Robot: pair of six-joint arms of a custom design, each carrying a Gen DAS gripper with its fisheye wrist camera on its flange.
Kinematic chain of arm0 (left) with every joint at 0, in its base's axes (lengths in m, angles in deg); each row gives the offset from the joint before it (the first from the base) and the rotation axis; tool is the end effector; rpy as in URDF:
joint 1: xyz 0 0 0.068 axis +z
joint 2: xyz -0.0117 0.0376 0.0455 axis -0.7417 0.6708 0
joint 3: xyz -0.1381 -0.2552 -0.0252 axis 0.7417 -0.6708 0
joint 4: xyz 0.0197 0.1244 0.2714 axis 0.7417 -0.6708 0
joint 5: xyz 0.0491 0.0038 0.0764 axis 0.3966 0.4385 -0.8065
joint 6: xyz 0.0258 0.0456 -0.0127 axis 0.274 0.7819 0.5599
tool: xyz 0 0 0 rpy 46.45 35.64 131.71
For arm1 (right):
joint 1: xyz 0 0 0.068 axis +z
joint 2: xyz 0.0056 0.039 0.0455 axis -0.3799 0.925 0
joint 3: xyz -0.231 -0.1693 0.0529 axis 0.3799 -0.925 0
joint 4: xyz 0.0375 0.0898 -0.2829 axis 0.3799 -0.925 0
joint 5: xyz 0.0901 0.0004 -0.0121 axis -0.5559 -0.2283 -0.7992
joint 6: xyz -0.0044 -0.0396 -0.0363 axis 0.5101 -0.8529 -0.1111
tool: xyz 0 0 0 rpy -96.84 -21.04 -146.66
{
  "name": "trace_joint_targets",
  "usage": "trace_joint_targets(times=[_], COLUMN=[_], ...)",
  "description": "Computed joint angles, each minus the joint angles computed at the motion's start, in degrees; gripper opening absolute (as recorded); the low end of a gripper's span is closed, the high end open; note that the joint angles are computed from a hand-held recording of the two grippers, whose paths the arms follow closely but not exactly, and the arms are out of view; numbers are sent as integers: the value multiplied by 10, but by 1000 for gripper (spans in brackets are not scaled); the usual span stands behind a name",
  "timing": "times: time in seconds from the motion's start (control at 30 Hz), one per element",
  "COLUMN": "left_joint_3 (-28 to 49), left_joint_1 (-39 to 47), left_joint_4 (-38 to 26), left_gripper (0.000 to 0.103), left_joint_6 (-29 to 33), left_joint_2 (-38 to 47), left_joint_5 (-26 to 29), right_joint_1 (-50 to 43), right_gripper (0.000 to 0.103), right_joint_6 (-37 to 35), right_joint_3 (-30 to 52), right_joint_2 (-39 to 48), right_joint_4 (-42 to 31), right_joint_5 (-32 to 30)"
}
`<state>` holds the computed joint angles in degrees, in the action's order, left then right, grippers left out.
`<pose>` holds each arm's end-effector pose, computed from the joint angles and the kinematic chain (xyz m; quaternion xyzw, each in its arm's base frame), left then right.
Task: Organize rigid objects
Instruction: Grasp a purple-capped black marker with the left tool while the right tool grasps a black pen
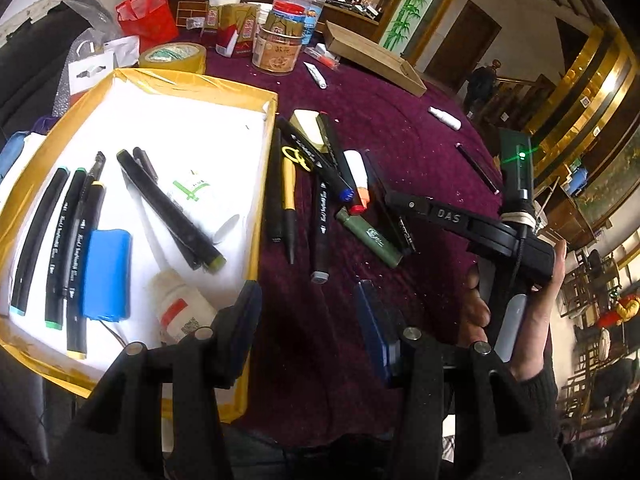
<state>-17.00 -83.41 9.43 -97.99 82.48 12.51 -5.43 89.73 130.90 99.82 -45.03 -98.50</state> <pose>0.2245 -0.1555 0.1527 -0.0491 0.9480 -0.1477 0.2776 0.3721 0.1252 0.0881 -0.0710 0.9281 0.2415 0.2742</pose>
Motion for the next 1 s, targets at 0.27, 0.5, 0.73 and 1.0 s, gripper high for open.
trace_joint_targets(times=[0.27,0.5,0.73,1.0], left_joint_3=[30,91,199,385], left_joint_1=[-14,-28,-35,-19], left_joint_4=[5,-1,-26,-104], left_gripper=[47,47,47,44], left_joint_6=[-3,-7,5,27], left_joint_2=[41,119,224,383], left_joint_5=[8,29,39,7], right_joint_1=[-53,-101,-126,-114], right_gripper=[8,8,8,8], right_joint_6=[8,-11,-5,-17], right_joint_3=[-88,-151,-160,-170], right_joint_2=[-64,-109,-97,-103], right_joint_4=[45,69,92,112], right_joint_5=[-30,-4,1,15])
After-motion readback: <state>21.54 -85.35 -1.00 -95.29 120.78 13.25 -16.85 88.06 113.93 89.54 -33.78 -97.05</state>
